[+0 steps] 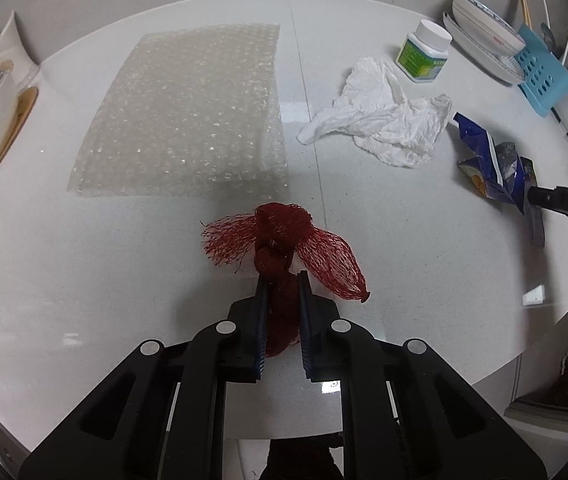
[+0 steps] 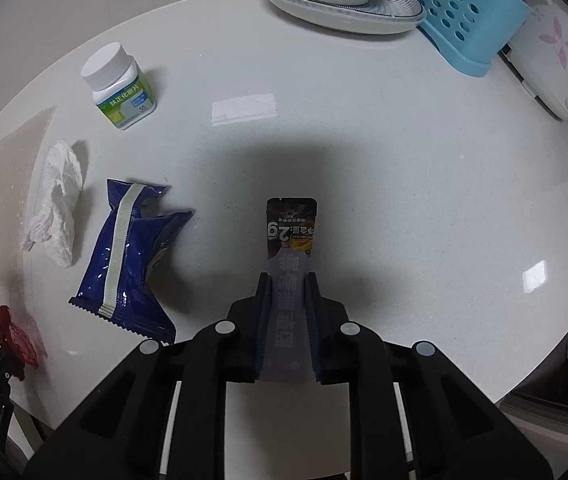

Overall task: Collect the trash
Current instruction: 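Grasp the red mesh bag with the left tool while the right grasps the lavender packet, then lift the mesh bag and lavender packet and carry both over the bin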

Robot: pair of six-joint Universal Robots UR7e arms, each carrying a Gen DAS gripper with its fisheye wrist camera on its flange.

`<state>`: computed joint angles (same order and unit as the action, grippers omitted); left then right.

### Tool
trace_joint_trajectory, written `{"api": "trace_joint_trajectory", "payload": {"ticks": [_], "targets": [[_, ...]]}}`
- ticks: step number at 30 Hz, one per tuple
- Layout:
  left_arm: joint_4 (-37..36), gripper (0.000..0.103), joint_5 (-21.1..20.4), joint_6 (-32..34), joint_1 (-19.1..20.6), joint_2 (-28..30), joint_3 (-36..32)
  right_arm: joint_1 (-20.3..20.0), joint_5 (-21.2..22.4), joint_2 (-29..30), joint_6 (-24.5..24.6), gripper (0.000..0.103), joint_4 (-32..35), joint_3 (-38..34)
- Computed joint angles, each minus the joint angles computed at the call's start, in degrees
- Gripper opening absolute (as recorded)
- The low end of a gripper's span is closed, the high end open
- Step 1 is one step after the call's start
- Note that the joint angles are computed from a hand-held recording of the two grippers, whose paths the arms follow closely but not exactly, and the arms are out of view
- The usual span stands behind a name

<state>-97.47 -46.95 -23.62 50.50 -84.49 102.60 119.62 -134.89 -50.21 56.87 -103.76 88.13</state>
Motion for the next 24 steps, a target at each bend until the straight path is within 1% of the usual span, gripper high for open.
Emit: {"api": "trace_joint_trajectory", "payload": {"ticks": [1, 4, 6, 9, 11, 14, 16, 20, 24], "targets": [[-0.05, 0.013, 0.45, -0.94, -0.48, -0.20, 0.20, 0.25, -0.10, -0.11, -0.98, 0.016, -0.48, 0.11], [-0.99, 0.013, 1.60, -4.13, -2.15, -1.16, 1.48, 0.56, -0.34, -1.30, -6.20, 0.016, -3.37, 1.27], [-0.04, 0.013, 3.02, -7.73, -3.28, -1.98, 2.37, 1.06, -0.18, -3.06, -8.77, 0.016, -4.39, 3.20], [-0.41, 0.013, 3.07, -13.13, -4.32, -3.02, 3.64, 1.21, 0.67, -4.75, -13.47, 0.016, -6.93, 4.66], [0.48, 0.012, 3.98, -17.09, -5.51, -3.38, 4.48, 1.53, 1.39, -5.88, -16.43, 0.016, -8.86, 5.98], [3.95, 0.013, 4.64, -23.56, -7.90, -5.00, 5.85, 1.98, 1.61, -7.71, -20.68, 0.016, -10.11, 7.66], [5.69, 0.013, 4.65, -27.08, -9.45, -6.08, 6.87, 1.47, 2.13, -9.02, -23.38, 0.016, -11.23, 8.93], [7.89, 0.012, 4.41, -30.71, -12.33, -8.07, 8.58, 3.18, 3.30, -11.28, -24.25, 0.016, -11.58, 11.09], [9.11, 0.012, 3.84, -31.06, -14.61, -10.18, 10.20, 5.61, 3.60, -11.76, -23.19, 0.016, -12.55, 12.19]]}}
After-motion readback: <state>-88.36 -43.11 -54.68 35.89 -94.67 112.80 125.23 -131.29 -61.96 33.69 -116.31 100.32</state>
